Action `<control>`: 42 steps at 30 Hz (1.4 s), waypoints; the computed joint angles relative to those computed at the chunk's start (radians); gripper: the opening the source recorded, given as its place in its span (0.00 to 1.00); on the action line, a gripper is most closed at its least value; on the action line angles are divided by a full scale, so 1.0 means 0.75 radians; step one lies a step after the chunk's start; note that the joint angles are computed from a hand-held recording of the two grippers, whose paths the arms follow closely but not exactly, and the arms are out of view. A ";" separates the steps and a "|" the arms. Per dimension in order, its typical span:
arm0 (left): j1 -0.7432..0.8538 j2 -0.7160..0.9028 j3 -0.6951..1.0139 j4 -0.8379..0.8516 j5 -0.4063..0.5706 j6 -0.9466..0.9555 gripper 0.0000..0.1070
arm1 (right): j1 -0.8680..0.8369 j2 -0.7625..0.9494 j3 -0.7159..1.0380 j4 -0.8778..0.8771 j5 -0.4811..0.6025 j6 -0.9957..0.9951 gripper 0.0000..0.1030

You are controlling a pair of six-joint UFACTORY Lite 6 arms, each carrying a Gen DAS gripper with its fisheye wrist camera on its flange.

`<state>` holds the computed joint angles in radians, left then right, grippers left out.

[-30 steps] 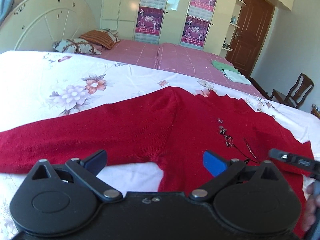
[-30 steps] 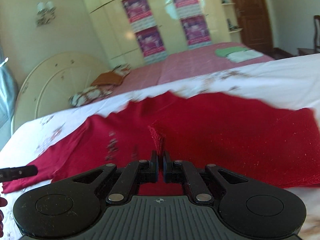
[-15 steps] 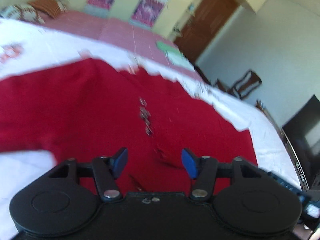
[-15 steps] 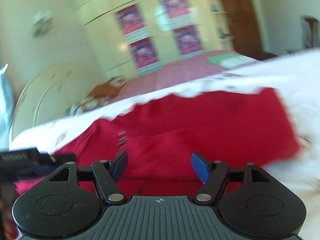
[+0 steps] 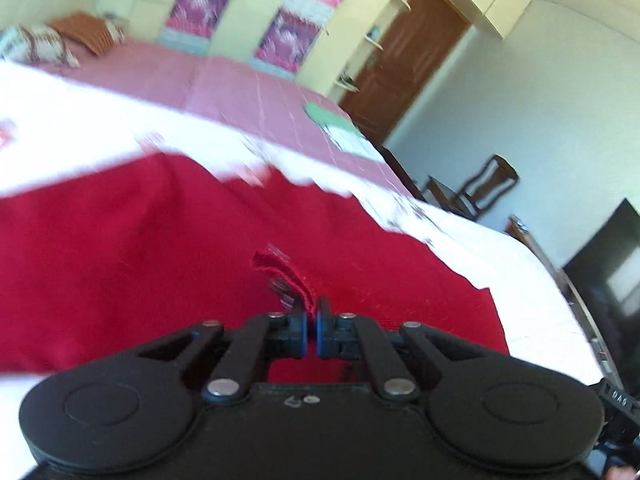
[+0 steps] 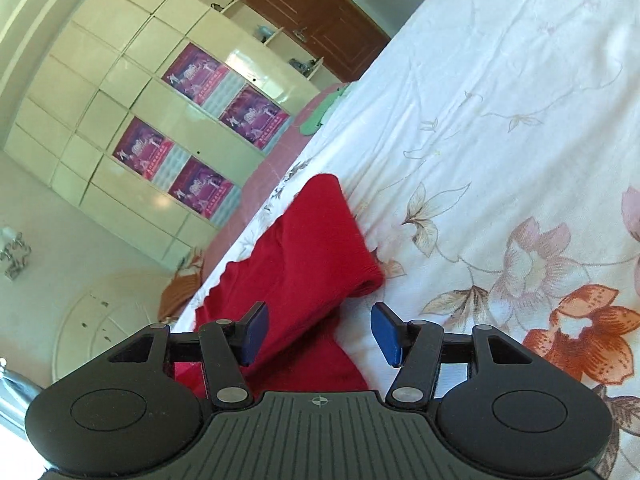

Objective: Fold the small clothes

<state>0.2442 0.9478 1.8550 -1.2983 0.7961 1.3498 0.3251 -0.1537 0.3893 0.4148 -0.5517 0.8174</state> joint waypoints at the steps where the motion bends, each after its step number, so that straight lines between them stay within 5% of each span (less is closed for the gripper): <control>1: 0.023 0.016 0.039 0.030 0.000 -0.023 0.03 | -0.044 -0.062 -0.061 -0.104 -0.007 0.093 0.55; 10: 0.117 0.103 0.172 0.129 0.019 -0.119 0.03 | -0.360 0.181 -0.083 -0.819 -0.478 0.976 0.55; 25: 0.157 0.189 0.320 0.154 0.013 -0.175 0.03 | -0.763 0.493 0.027 -1.356 -0.822 1.316 0.55; 34: 0.145 0.181 0.294 0.144 0.007 -0.147 0.03 | -0.753 0.511 0.060 -1.435 -0.817 1.383 0.55; 38: 0.143 0.168 0.280 0.140 -0.007 -0.141 0.03 | -0.725 0.494 0.093 -1.426 -0.722 1.386 0.55; 42: 0.143 0.129 0.217 0.113 -0.021 -0.095 0.03 | -0.701 0.337 0.078 -1.320 -0.467 1.277 0.53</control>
<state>0.3512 1.0445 2.0175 -1.2134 0.7807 1.2787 -0.2007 0.0988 0.4477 -0.5750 -0.9020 1.7749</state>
